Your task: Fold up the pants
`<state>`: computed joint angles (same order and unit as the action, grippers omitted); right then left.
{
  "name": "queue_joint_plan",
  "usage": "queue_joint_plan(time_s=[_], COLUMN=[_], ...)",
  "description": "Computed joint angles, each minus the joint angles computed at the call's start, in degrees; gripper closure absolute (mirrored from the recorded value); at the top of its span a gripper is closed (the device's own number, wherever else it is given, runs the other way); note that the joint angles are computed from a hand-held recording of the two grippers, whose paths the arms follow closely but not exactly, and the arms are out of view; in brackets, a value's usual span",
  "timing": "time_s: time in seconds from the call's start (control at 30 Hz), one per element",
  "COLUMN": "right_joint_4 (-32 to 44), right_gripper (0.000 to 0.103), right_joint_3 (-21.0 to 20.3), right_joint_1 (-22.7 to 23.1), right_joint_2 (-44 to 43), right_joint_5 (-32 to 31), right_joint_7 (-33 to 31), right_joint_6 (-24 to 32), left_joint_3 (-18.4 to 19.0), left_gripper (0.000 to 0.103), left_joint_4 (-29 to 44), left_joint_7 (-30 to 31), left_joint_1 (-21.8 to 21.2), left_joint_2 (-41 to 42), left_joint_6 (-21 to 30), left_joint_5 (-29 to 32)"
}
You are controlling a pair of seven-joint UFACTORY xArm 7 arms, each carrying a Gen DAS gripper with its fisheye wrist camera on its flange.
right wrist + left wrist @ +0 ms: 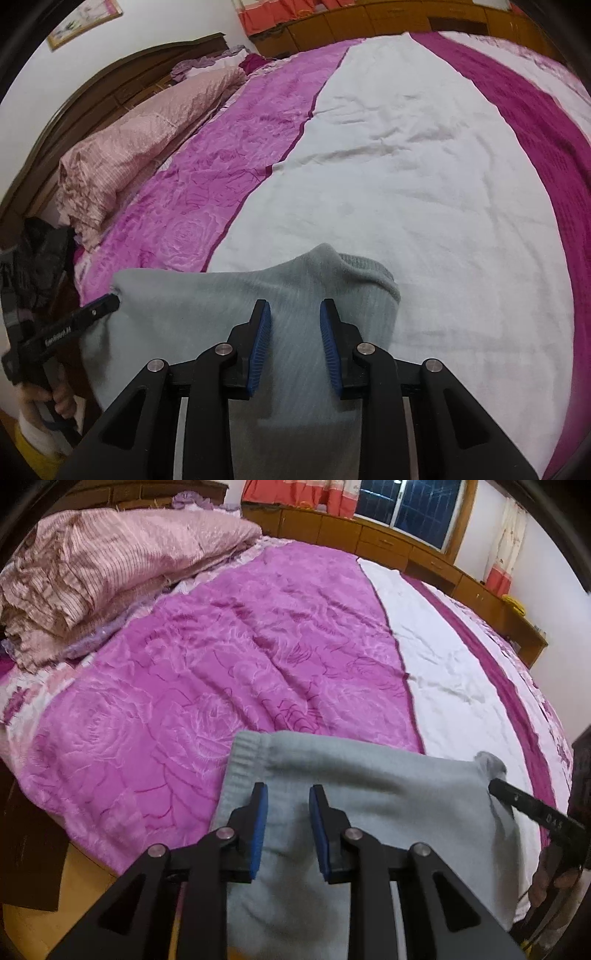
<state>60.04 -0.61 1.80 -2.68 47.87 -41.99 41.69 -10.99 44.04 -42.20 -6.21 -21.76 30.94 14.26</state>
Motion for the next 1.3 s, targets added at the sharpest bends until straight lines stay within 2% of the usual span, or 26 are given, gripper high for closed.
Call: queue_joint_plan(time_s=[0.17, 0.43, 0.57, 0.7, 1.0, 1.13, 1.3], right_joint_4=[-1.96, -7.69, -11.09, -15.02, -15.43, -15.67, -15.33], right_gripper=[0.069, 0.067, 0.067, 0.067, 0.060, 0.059, 0.059], right_joint_3=[-1.12, -3.23, -4.30, -4.33, -6.46, -6.27, -6.42], right_joint_1=[-0.32, 0.60, 1.05, 1.45, 1.92, 1.66, 0.96], right_joint_2=[-4.26, -12.62, -16.14, -17.78, -15.63, -15.86, -16.66], right_joint_5=[-0.22, -6.72, -10.44, -13.76, -9.63, -9.08, -9.01], right_joint_7=[-0.50, 0.32, 0.36, 0.28, -1.57, -1.99, 0.58], right_joint_6=[2.87, 6.23, 8.17, 6.28, 7.65, 7.48, 8.93], left_joint_3=[-1.02, -1.18, -0.83, -0.60, -2.60, -2.85, -3.99], left_gripper=[0.070, 0.069, 0.069, 0.069, 0.068, 0.062, 0.057], left_joint_4=[-2.53, -4.43, -5.93, -7.05, -6.14, -5.14, -3.77], left_joint_7=[-0.82, 0.30, 0.61, 0.75, -1.35, -1.89, -2.17], left_joint_1=[-1.02, -2.16, -1.90, -1.47, -0.98, -2.19, -3.49], left_joint_2=[-6.08, -9.95, -9.95, -9.62, -10.45, -11.21, -12.09], left_joint_6=[2.30, 7.18, 7.09, 6.15, 8.58, 9.86, 10.50], left_joint_5=[-0.82, -3.77, -4.07, -4.19, -2.48, -2.97, -2.92])
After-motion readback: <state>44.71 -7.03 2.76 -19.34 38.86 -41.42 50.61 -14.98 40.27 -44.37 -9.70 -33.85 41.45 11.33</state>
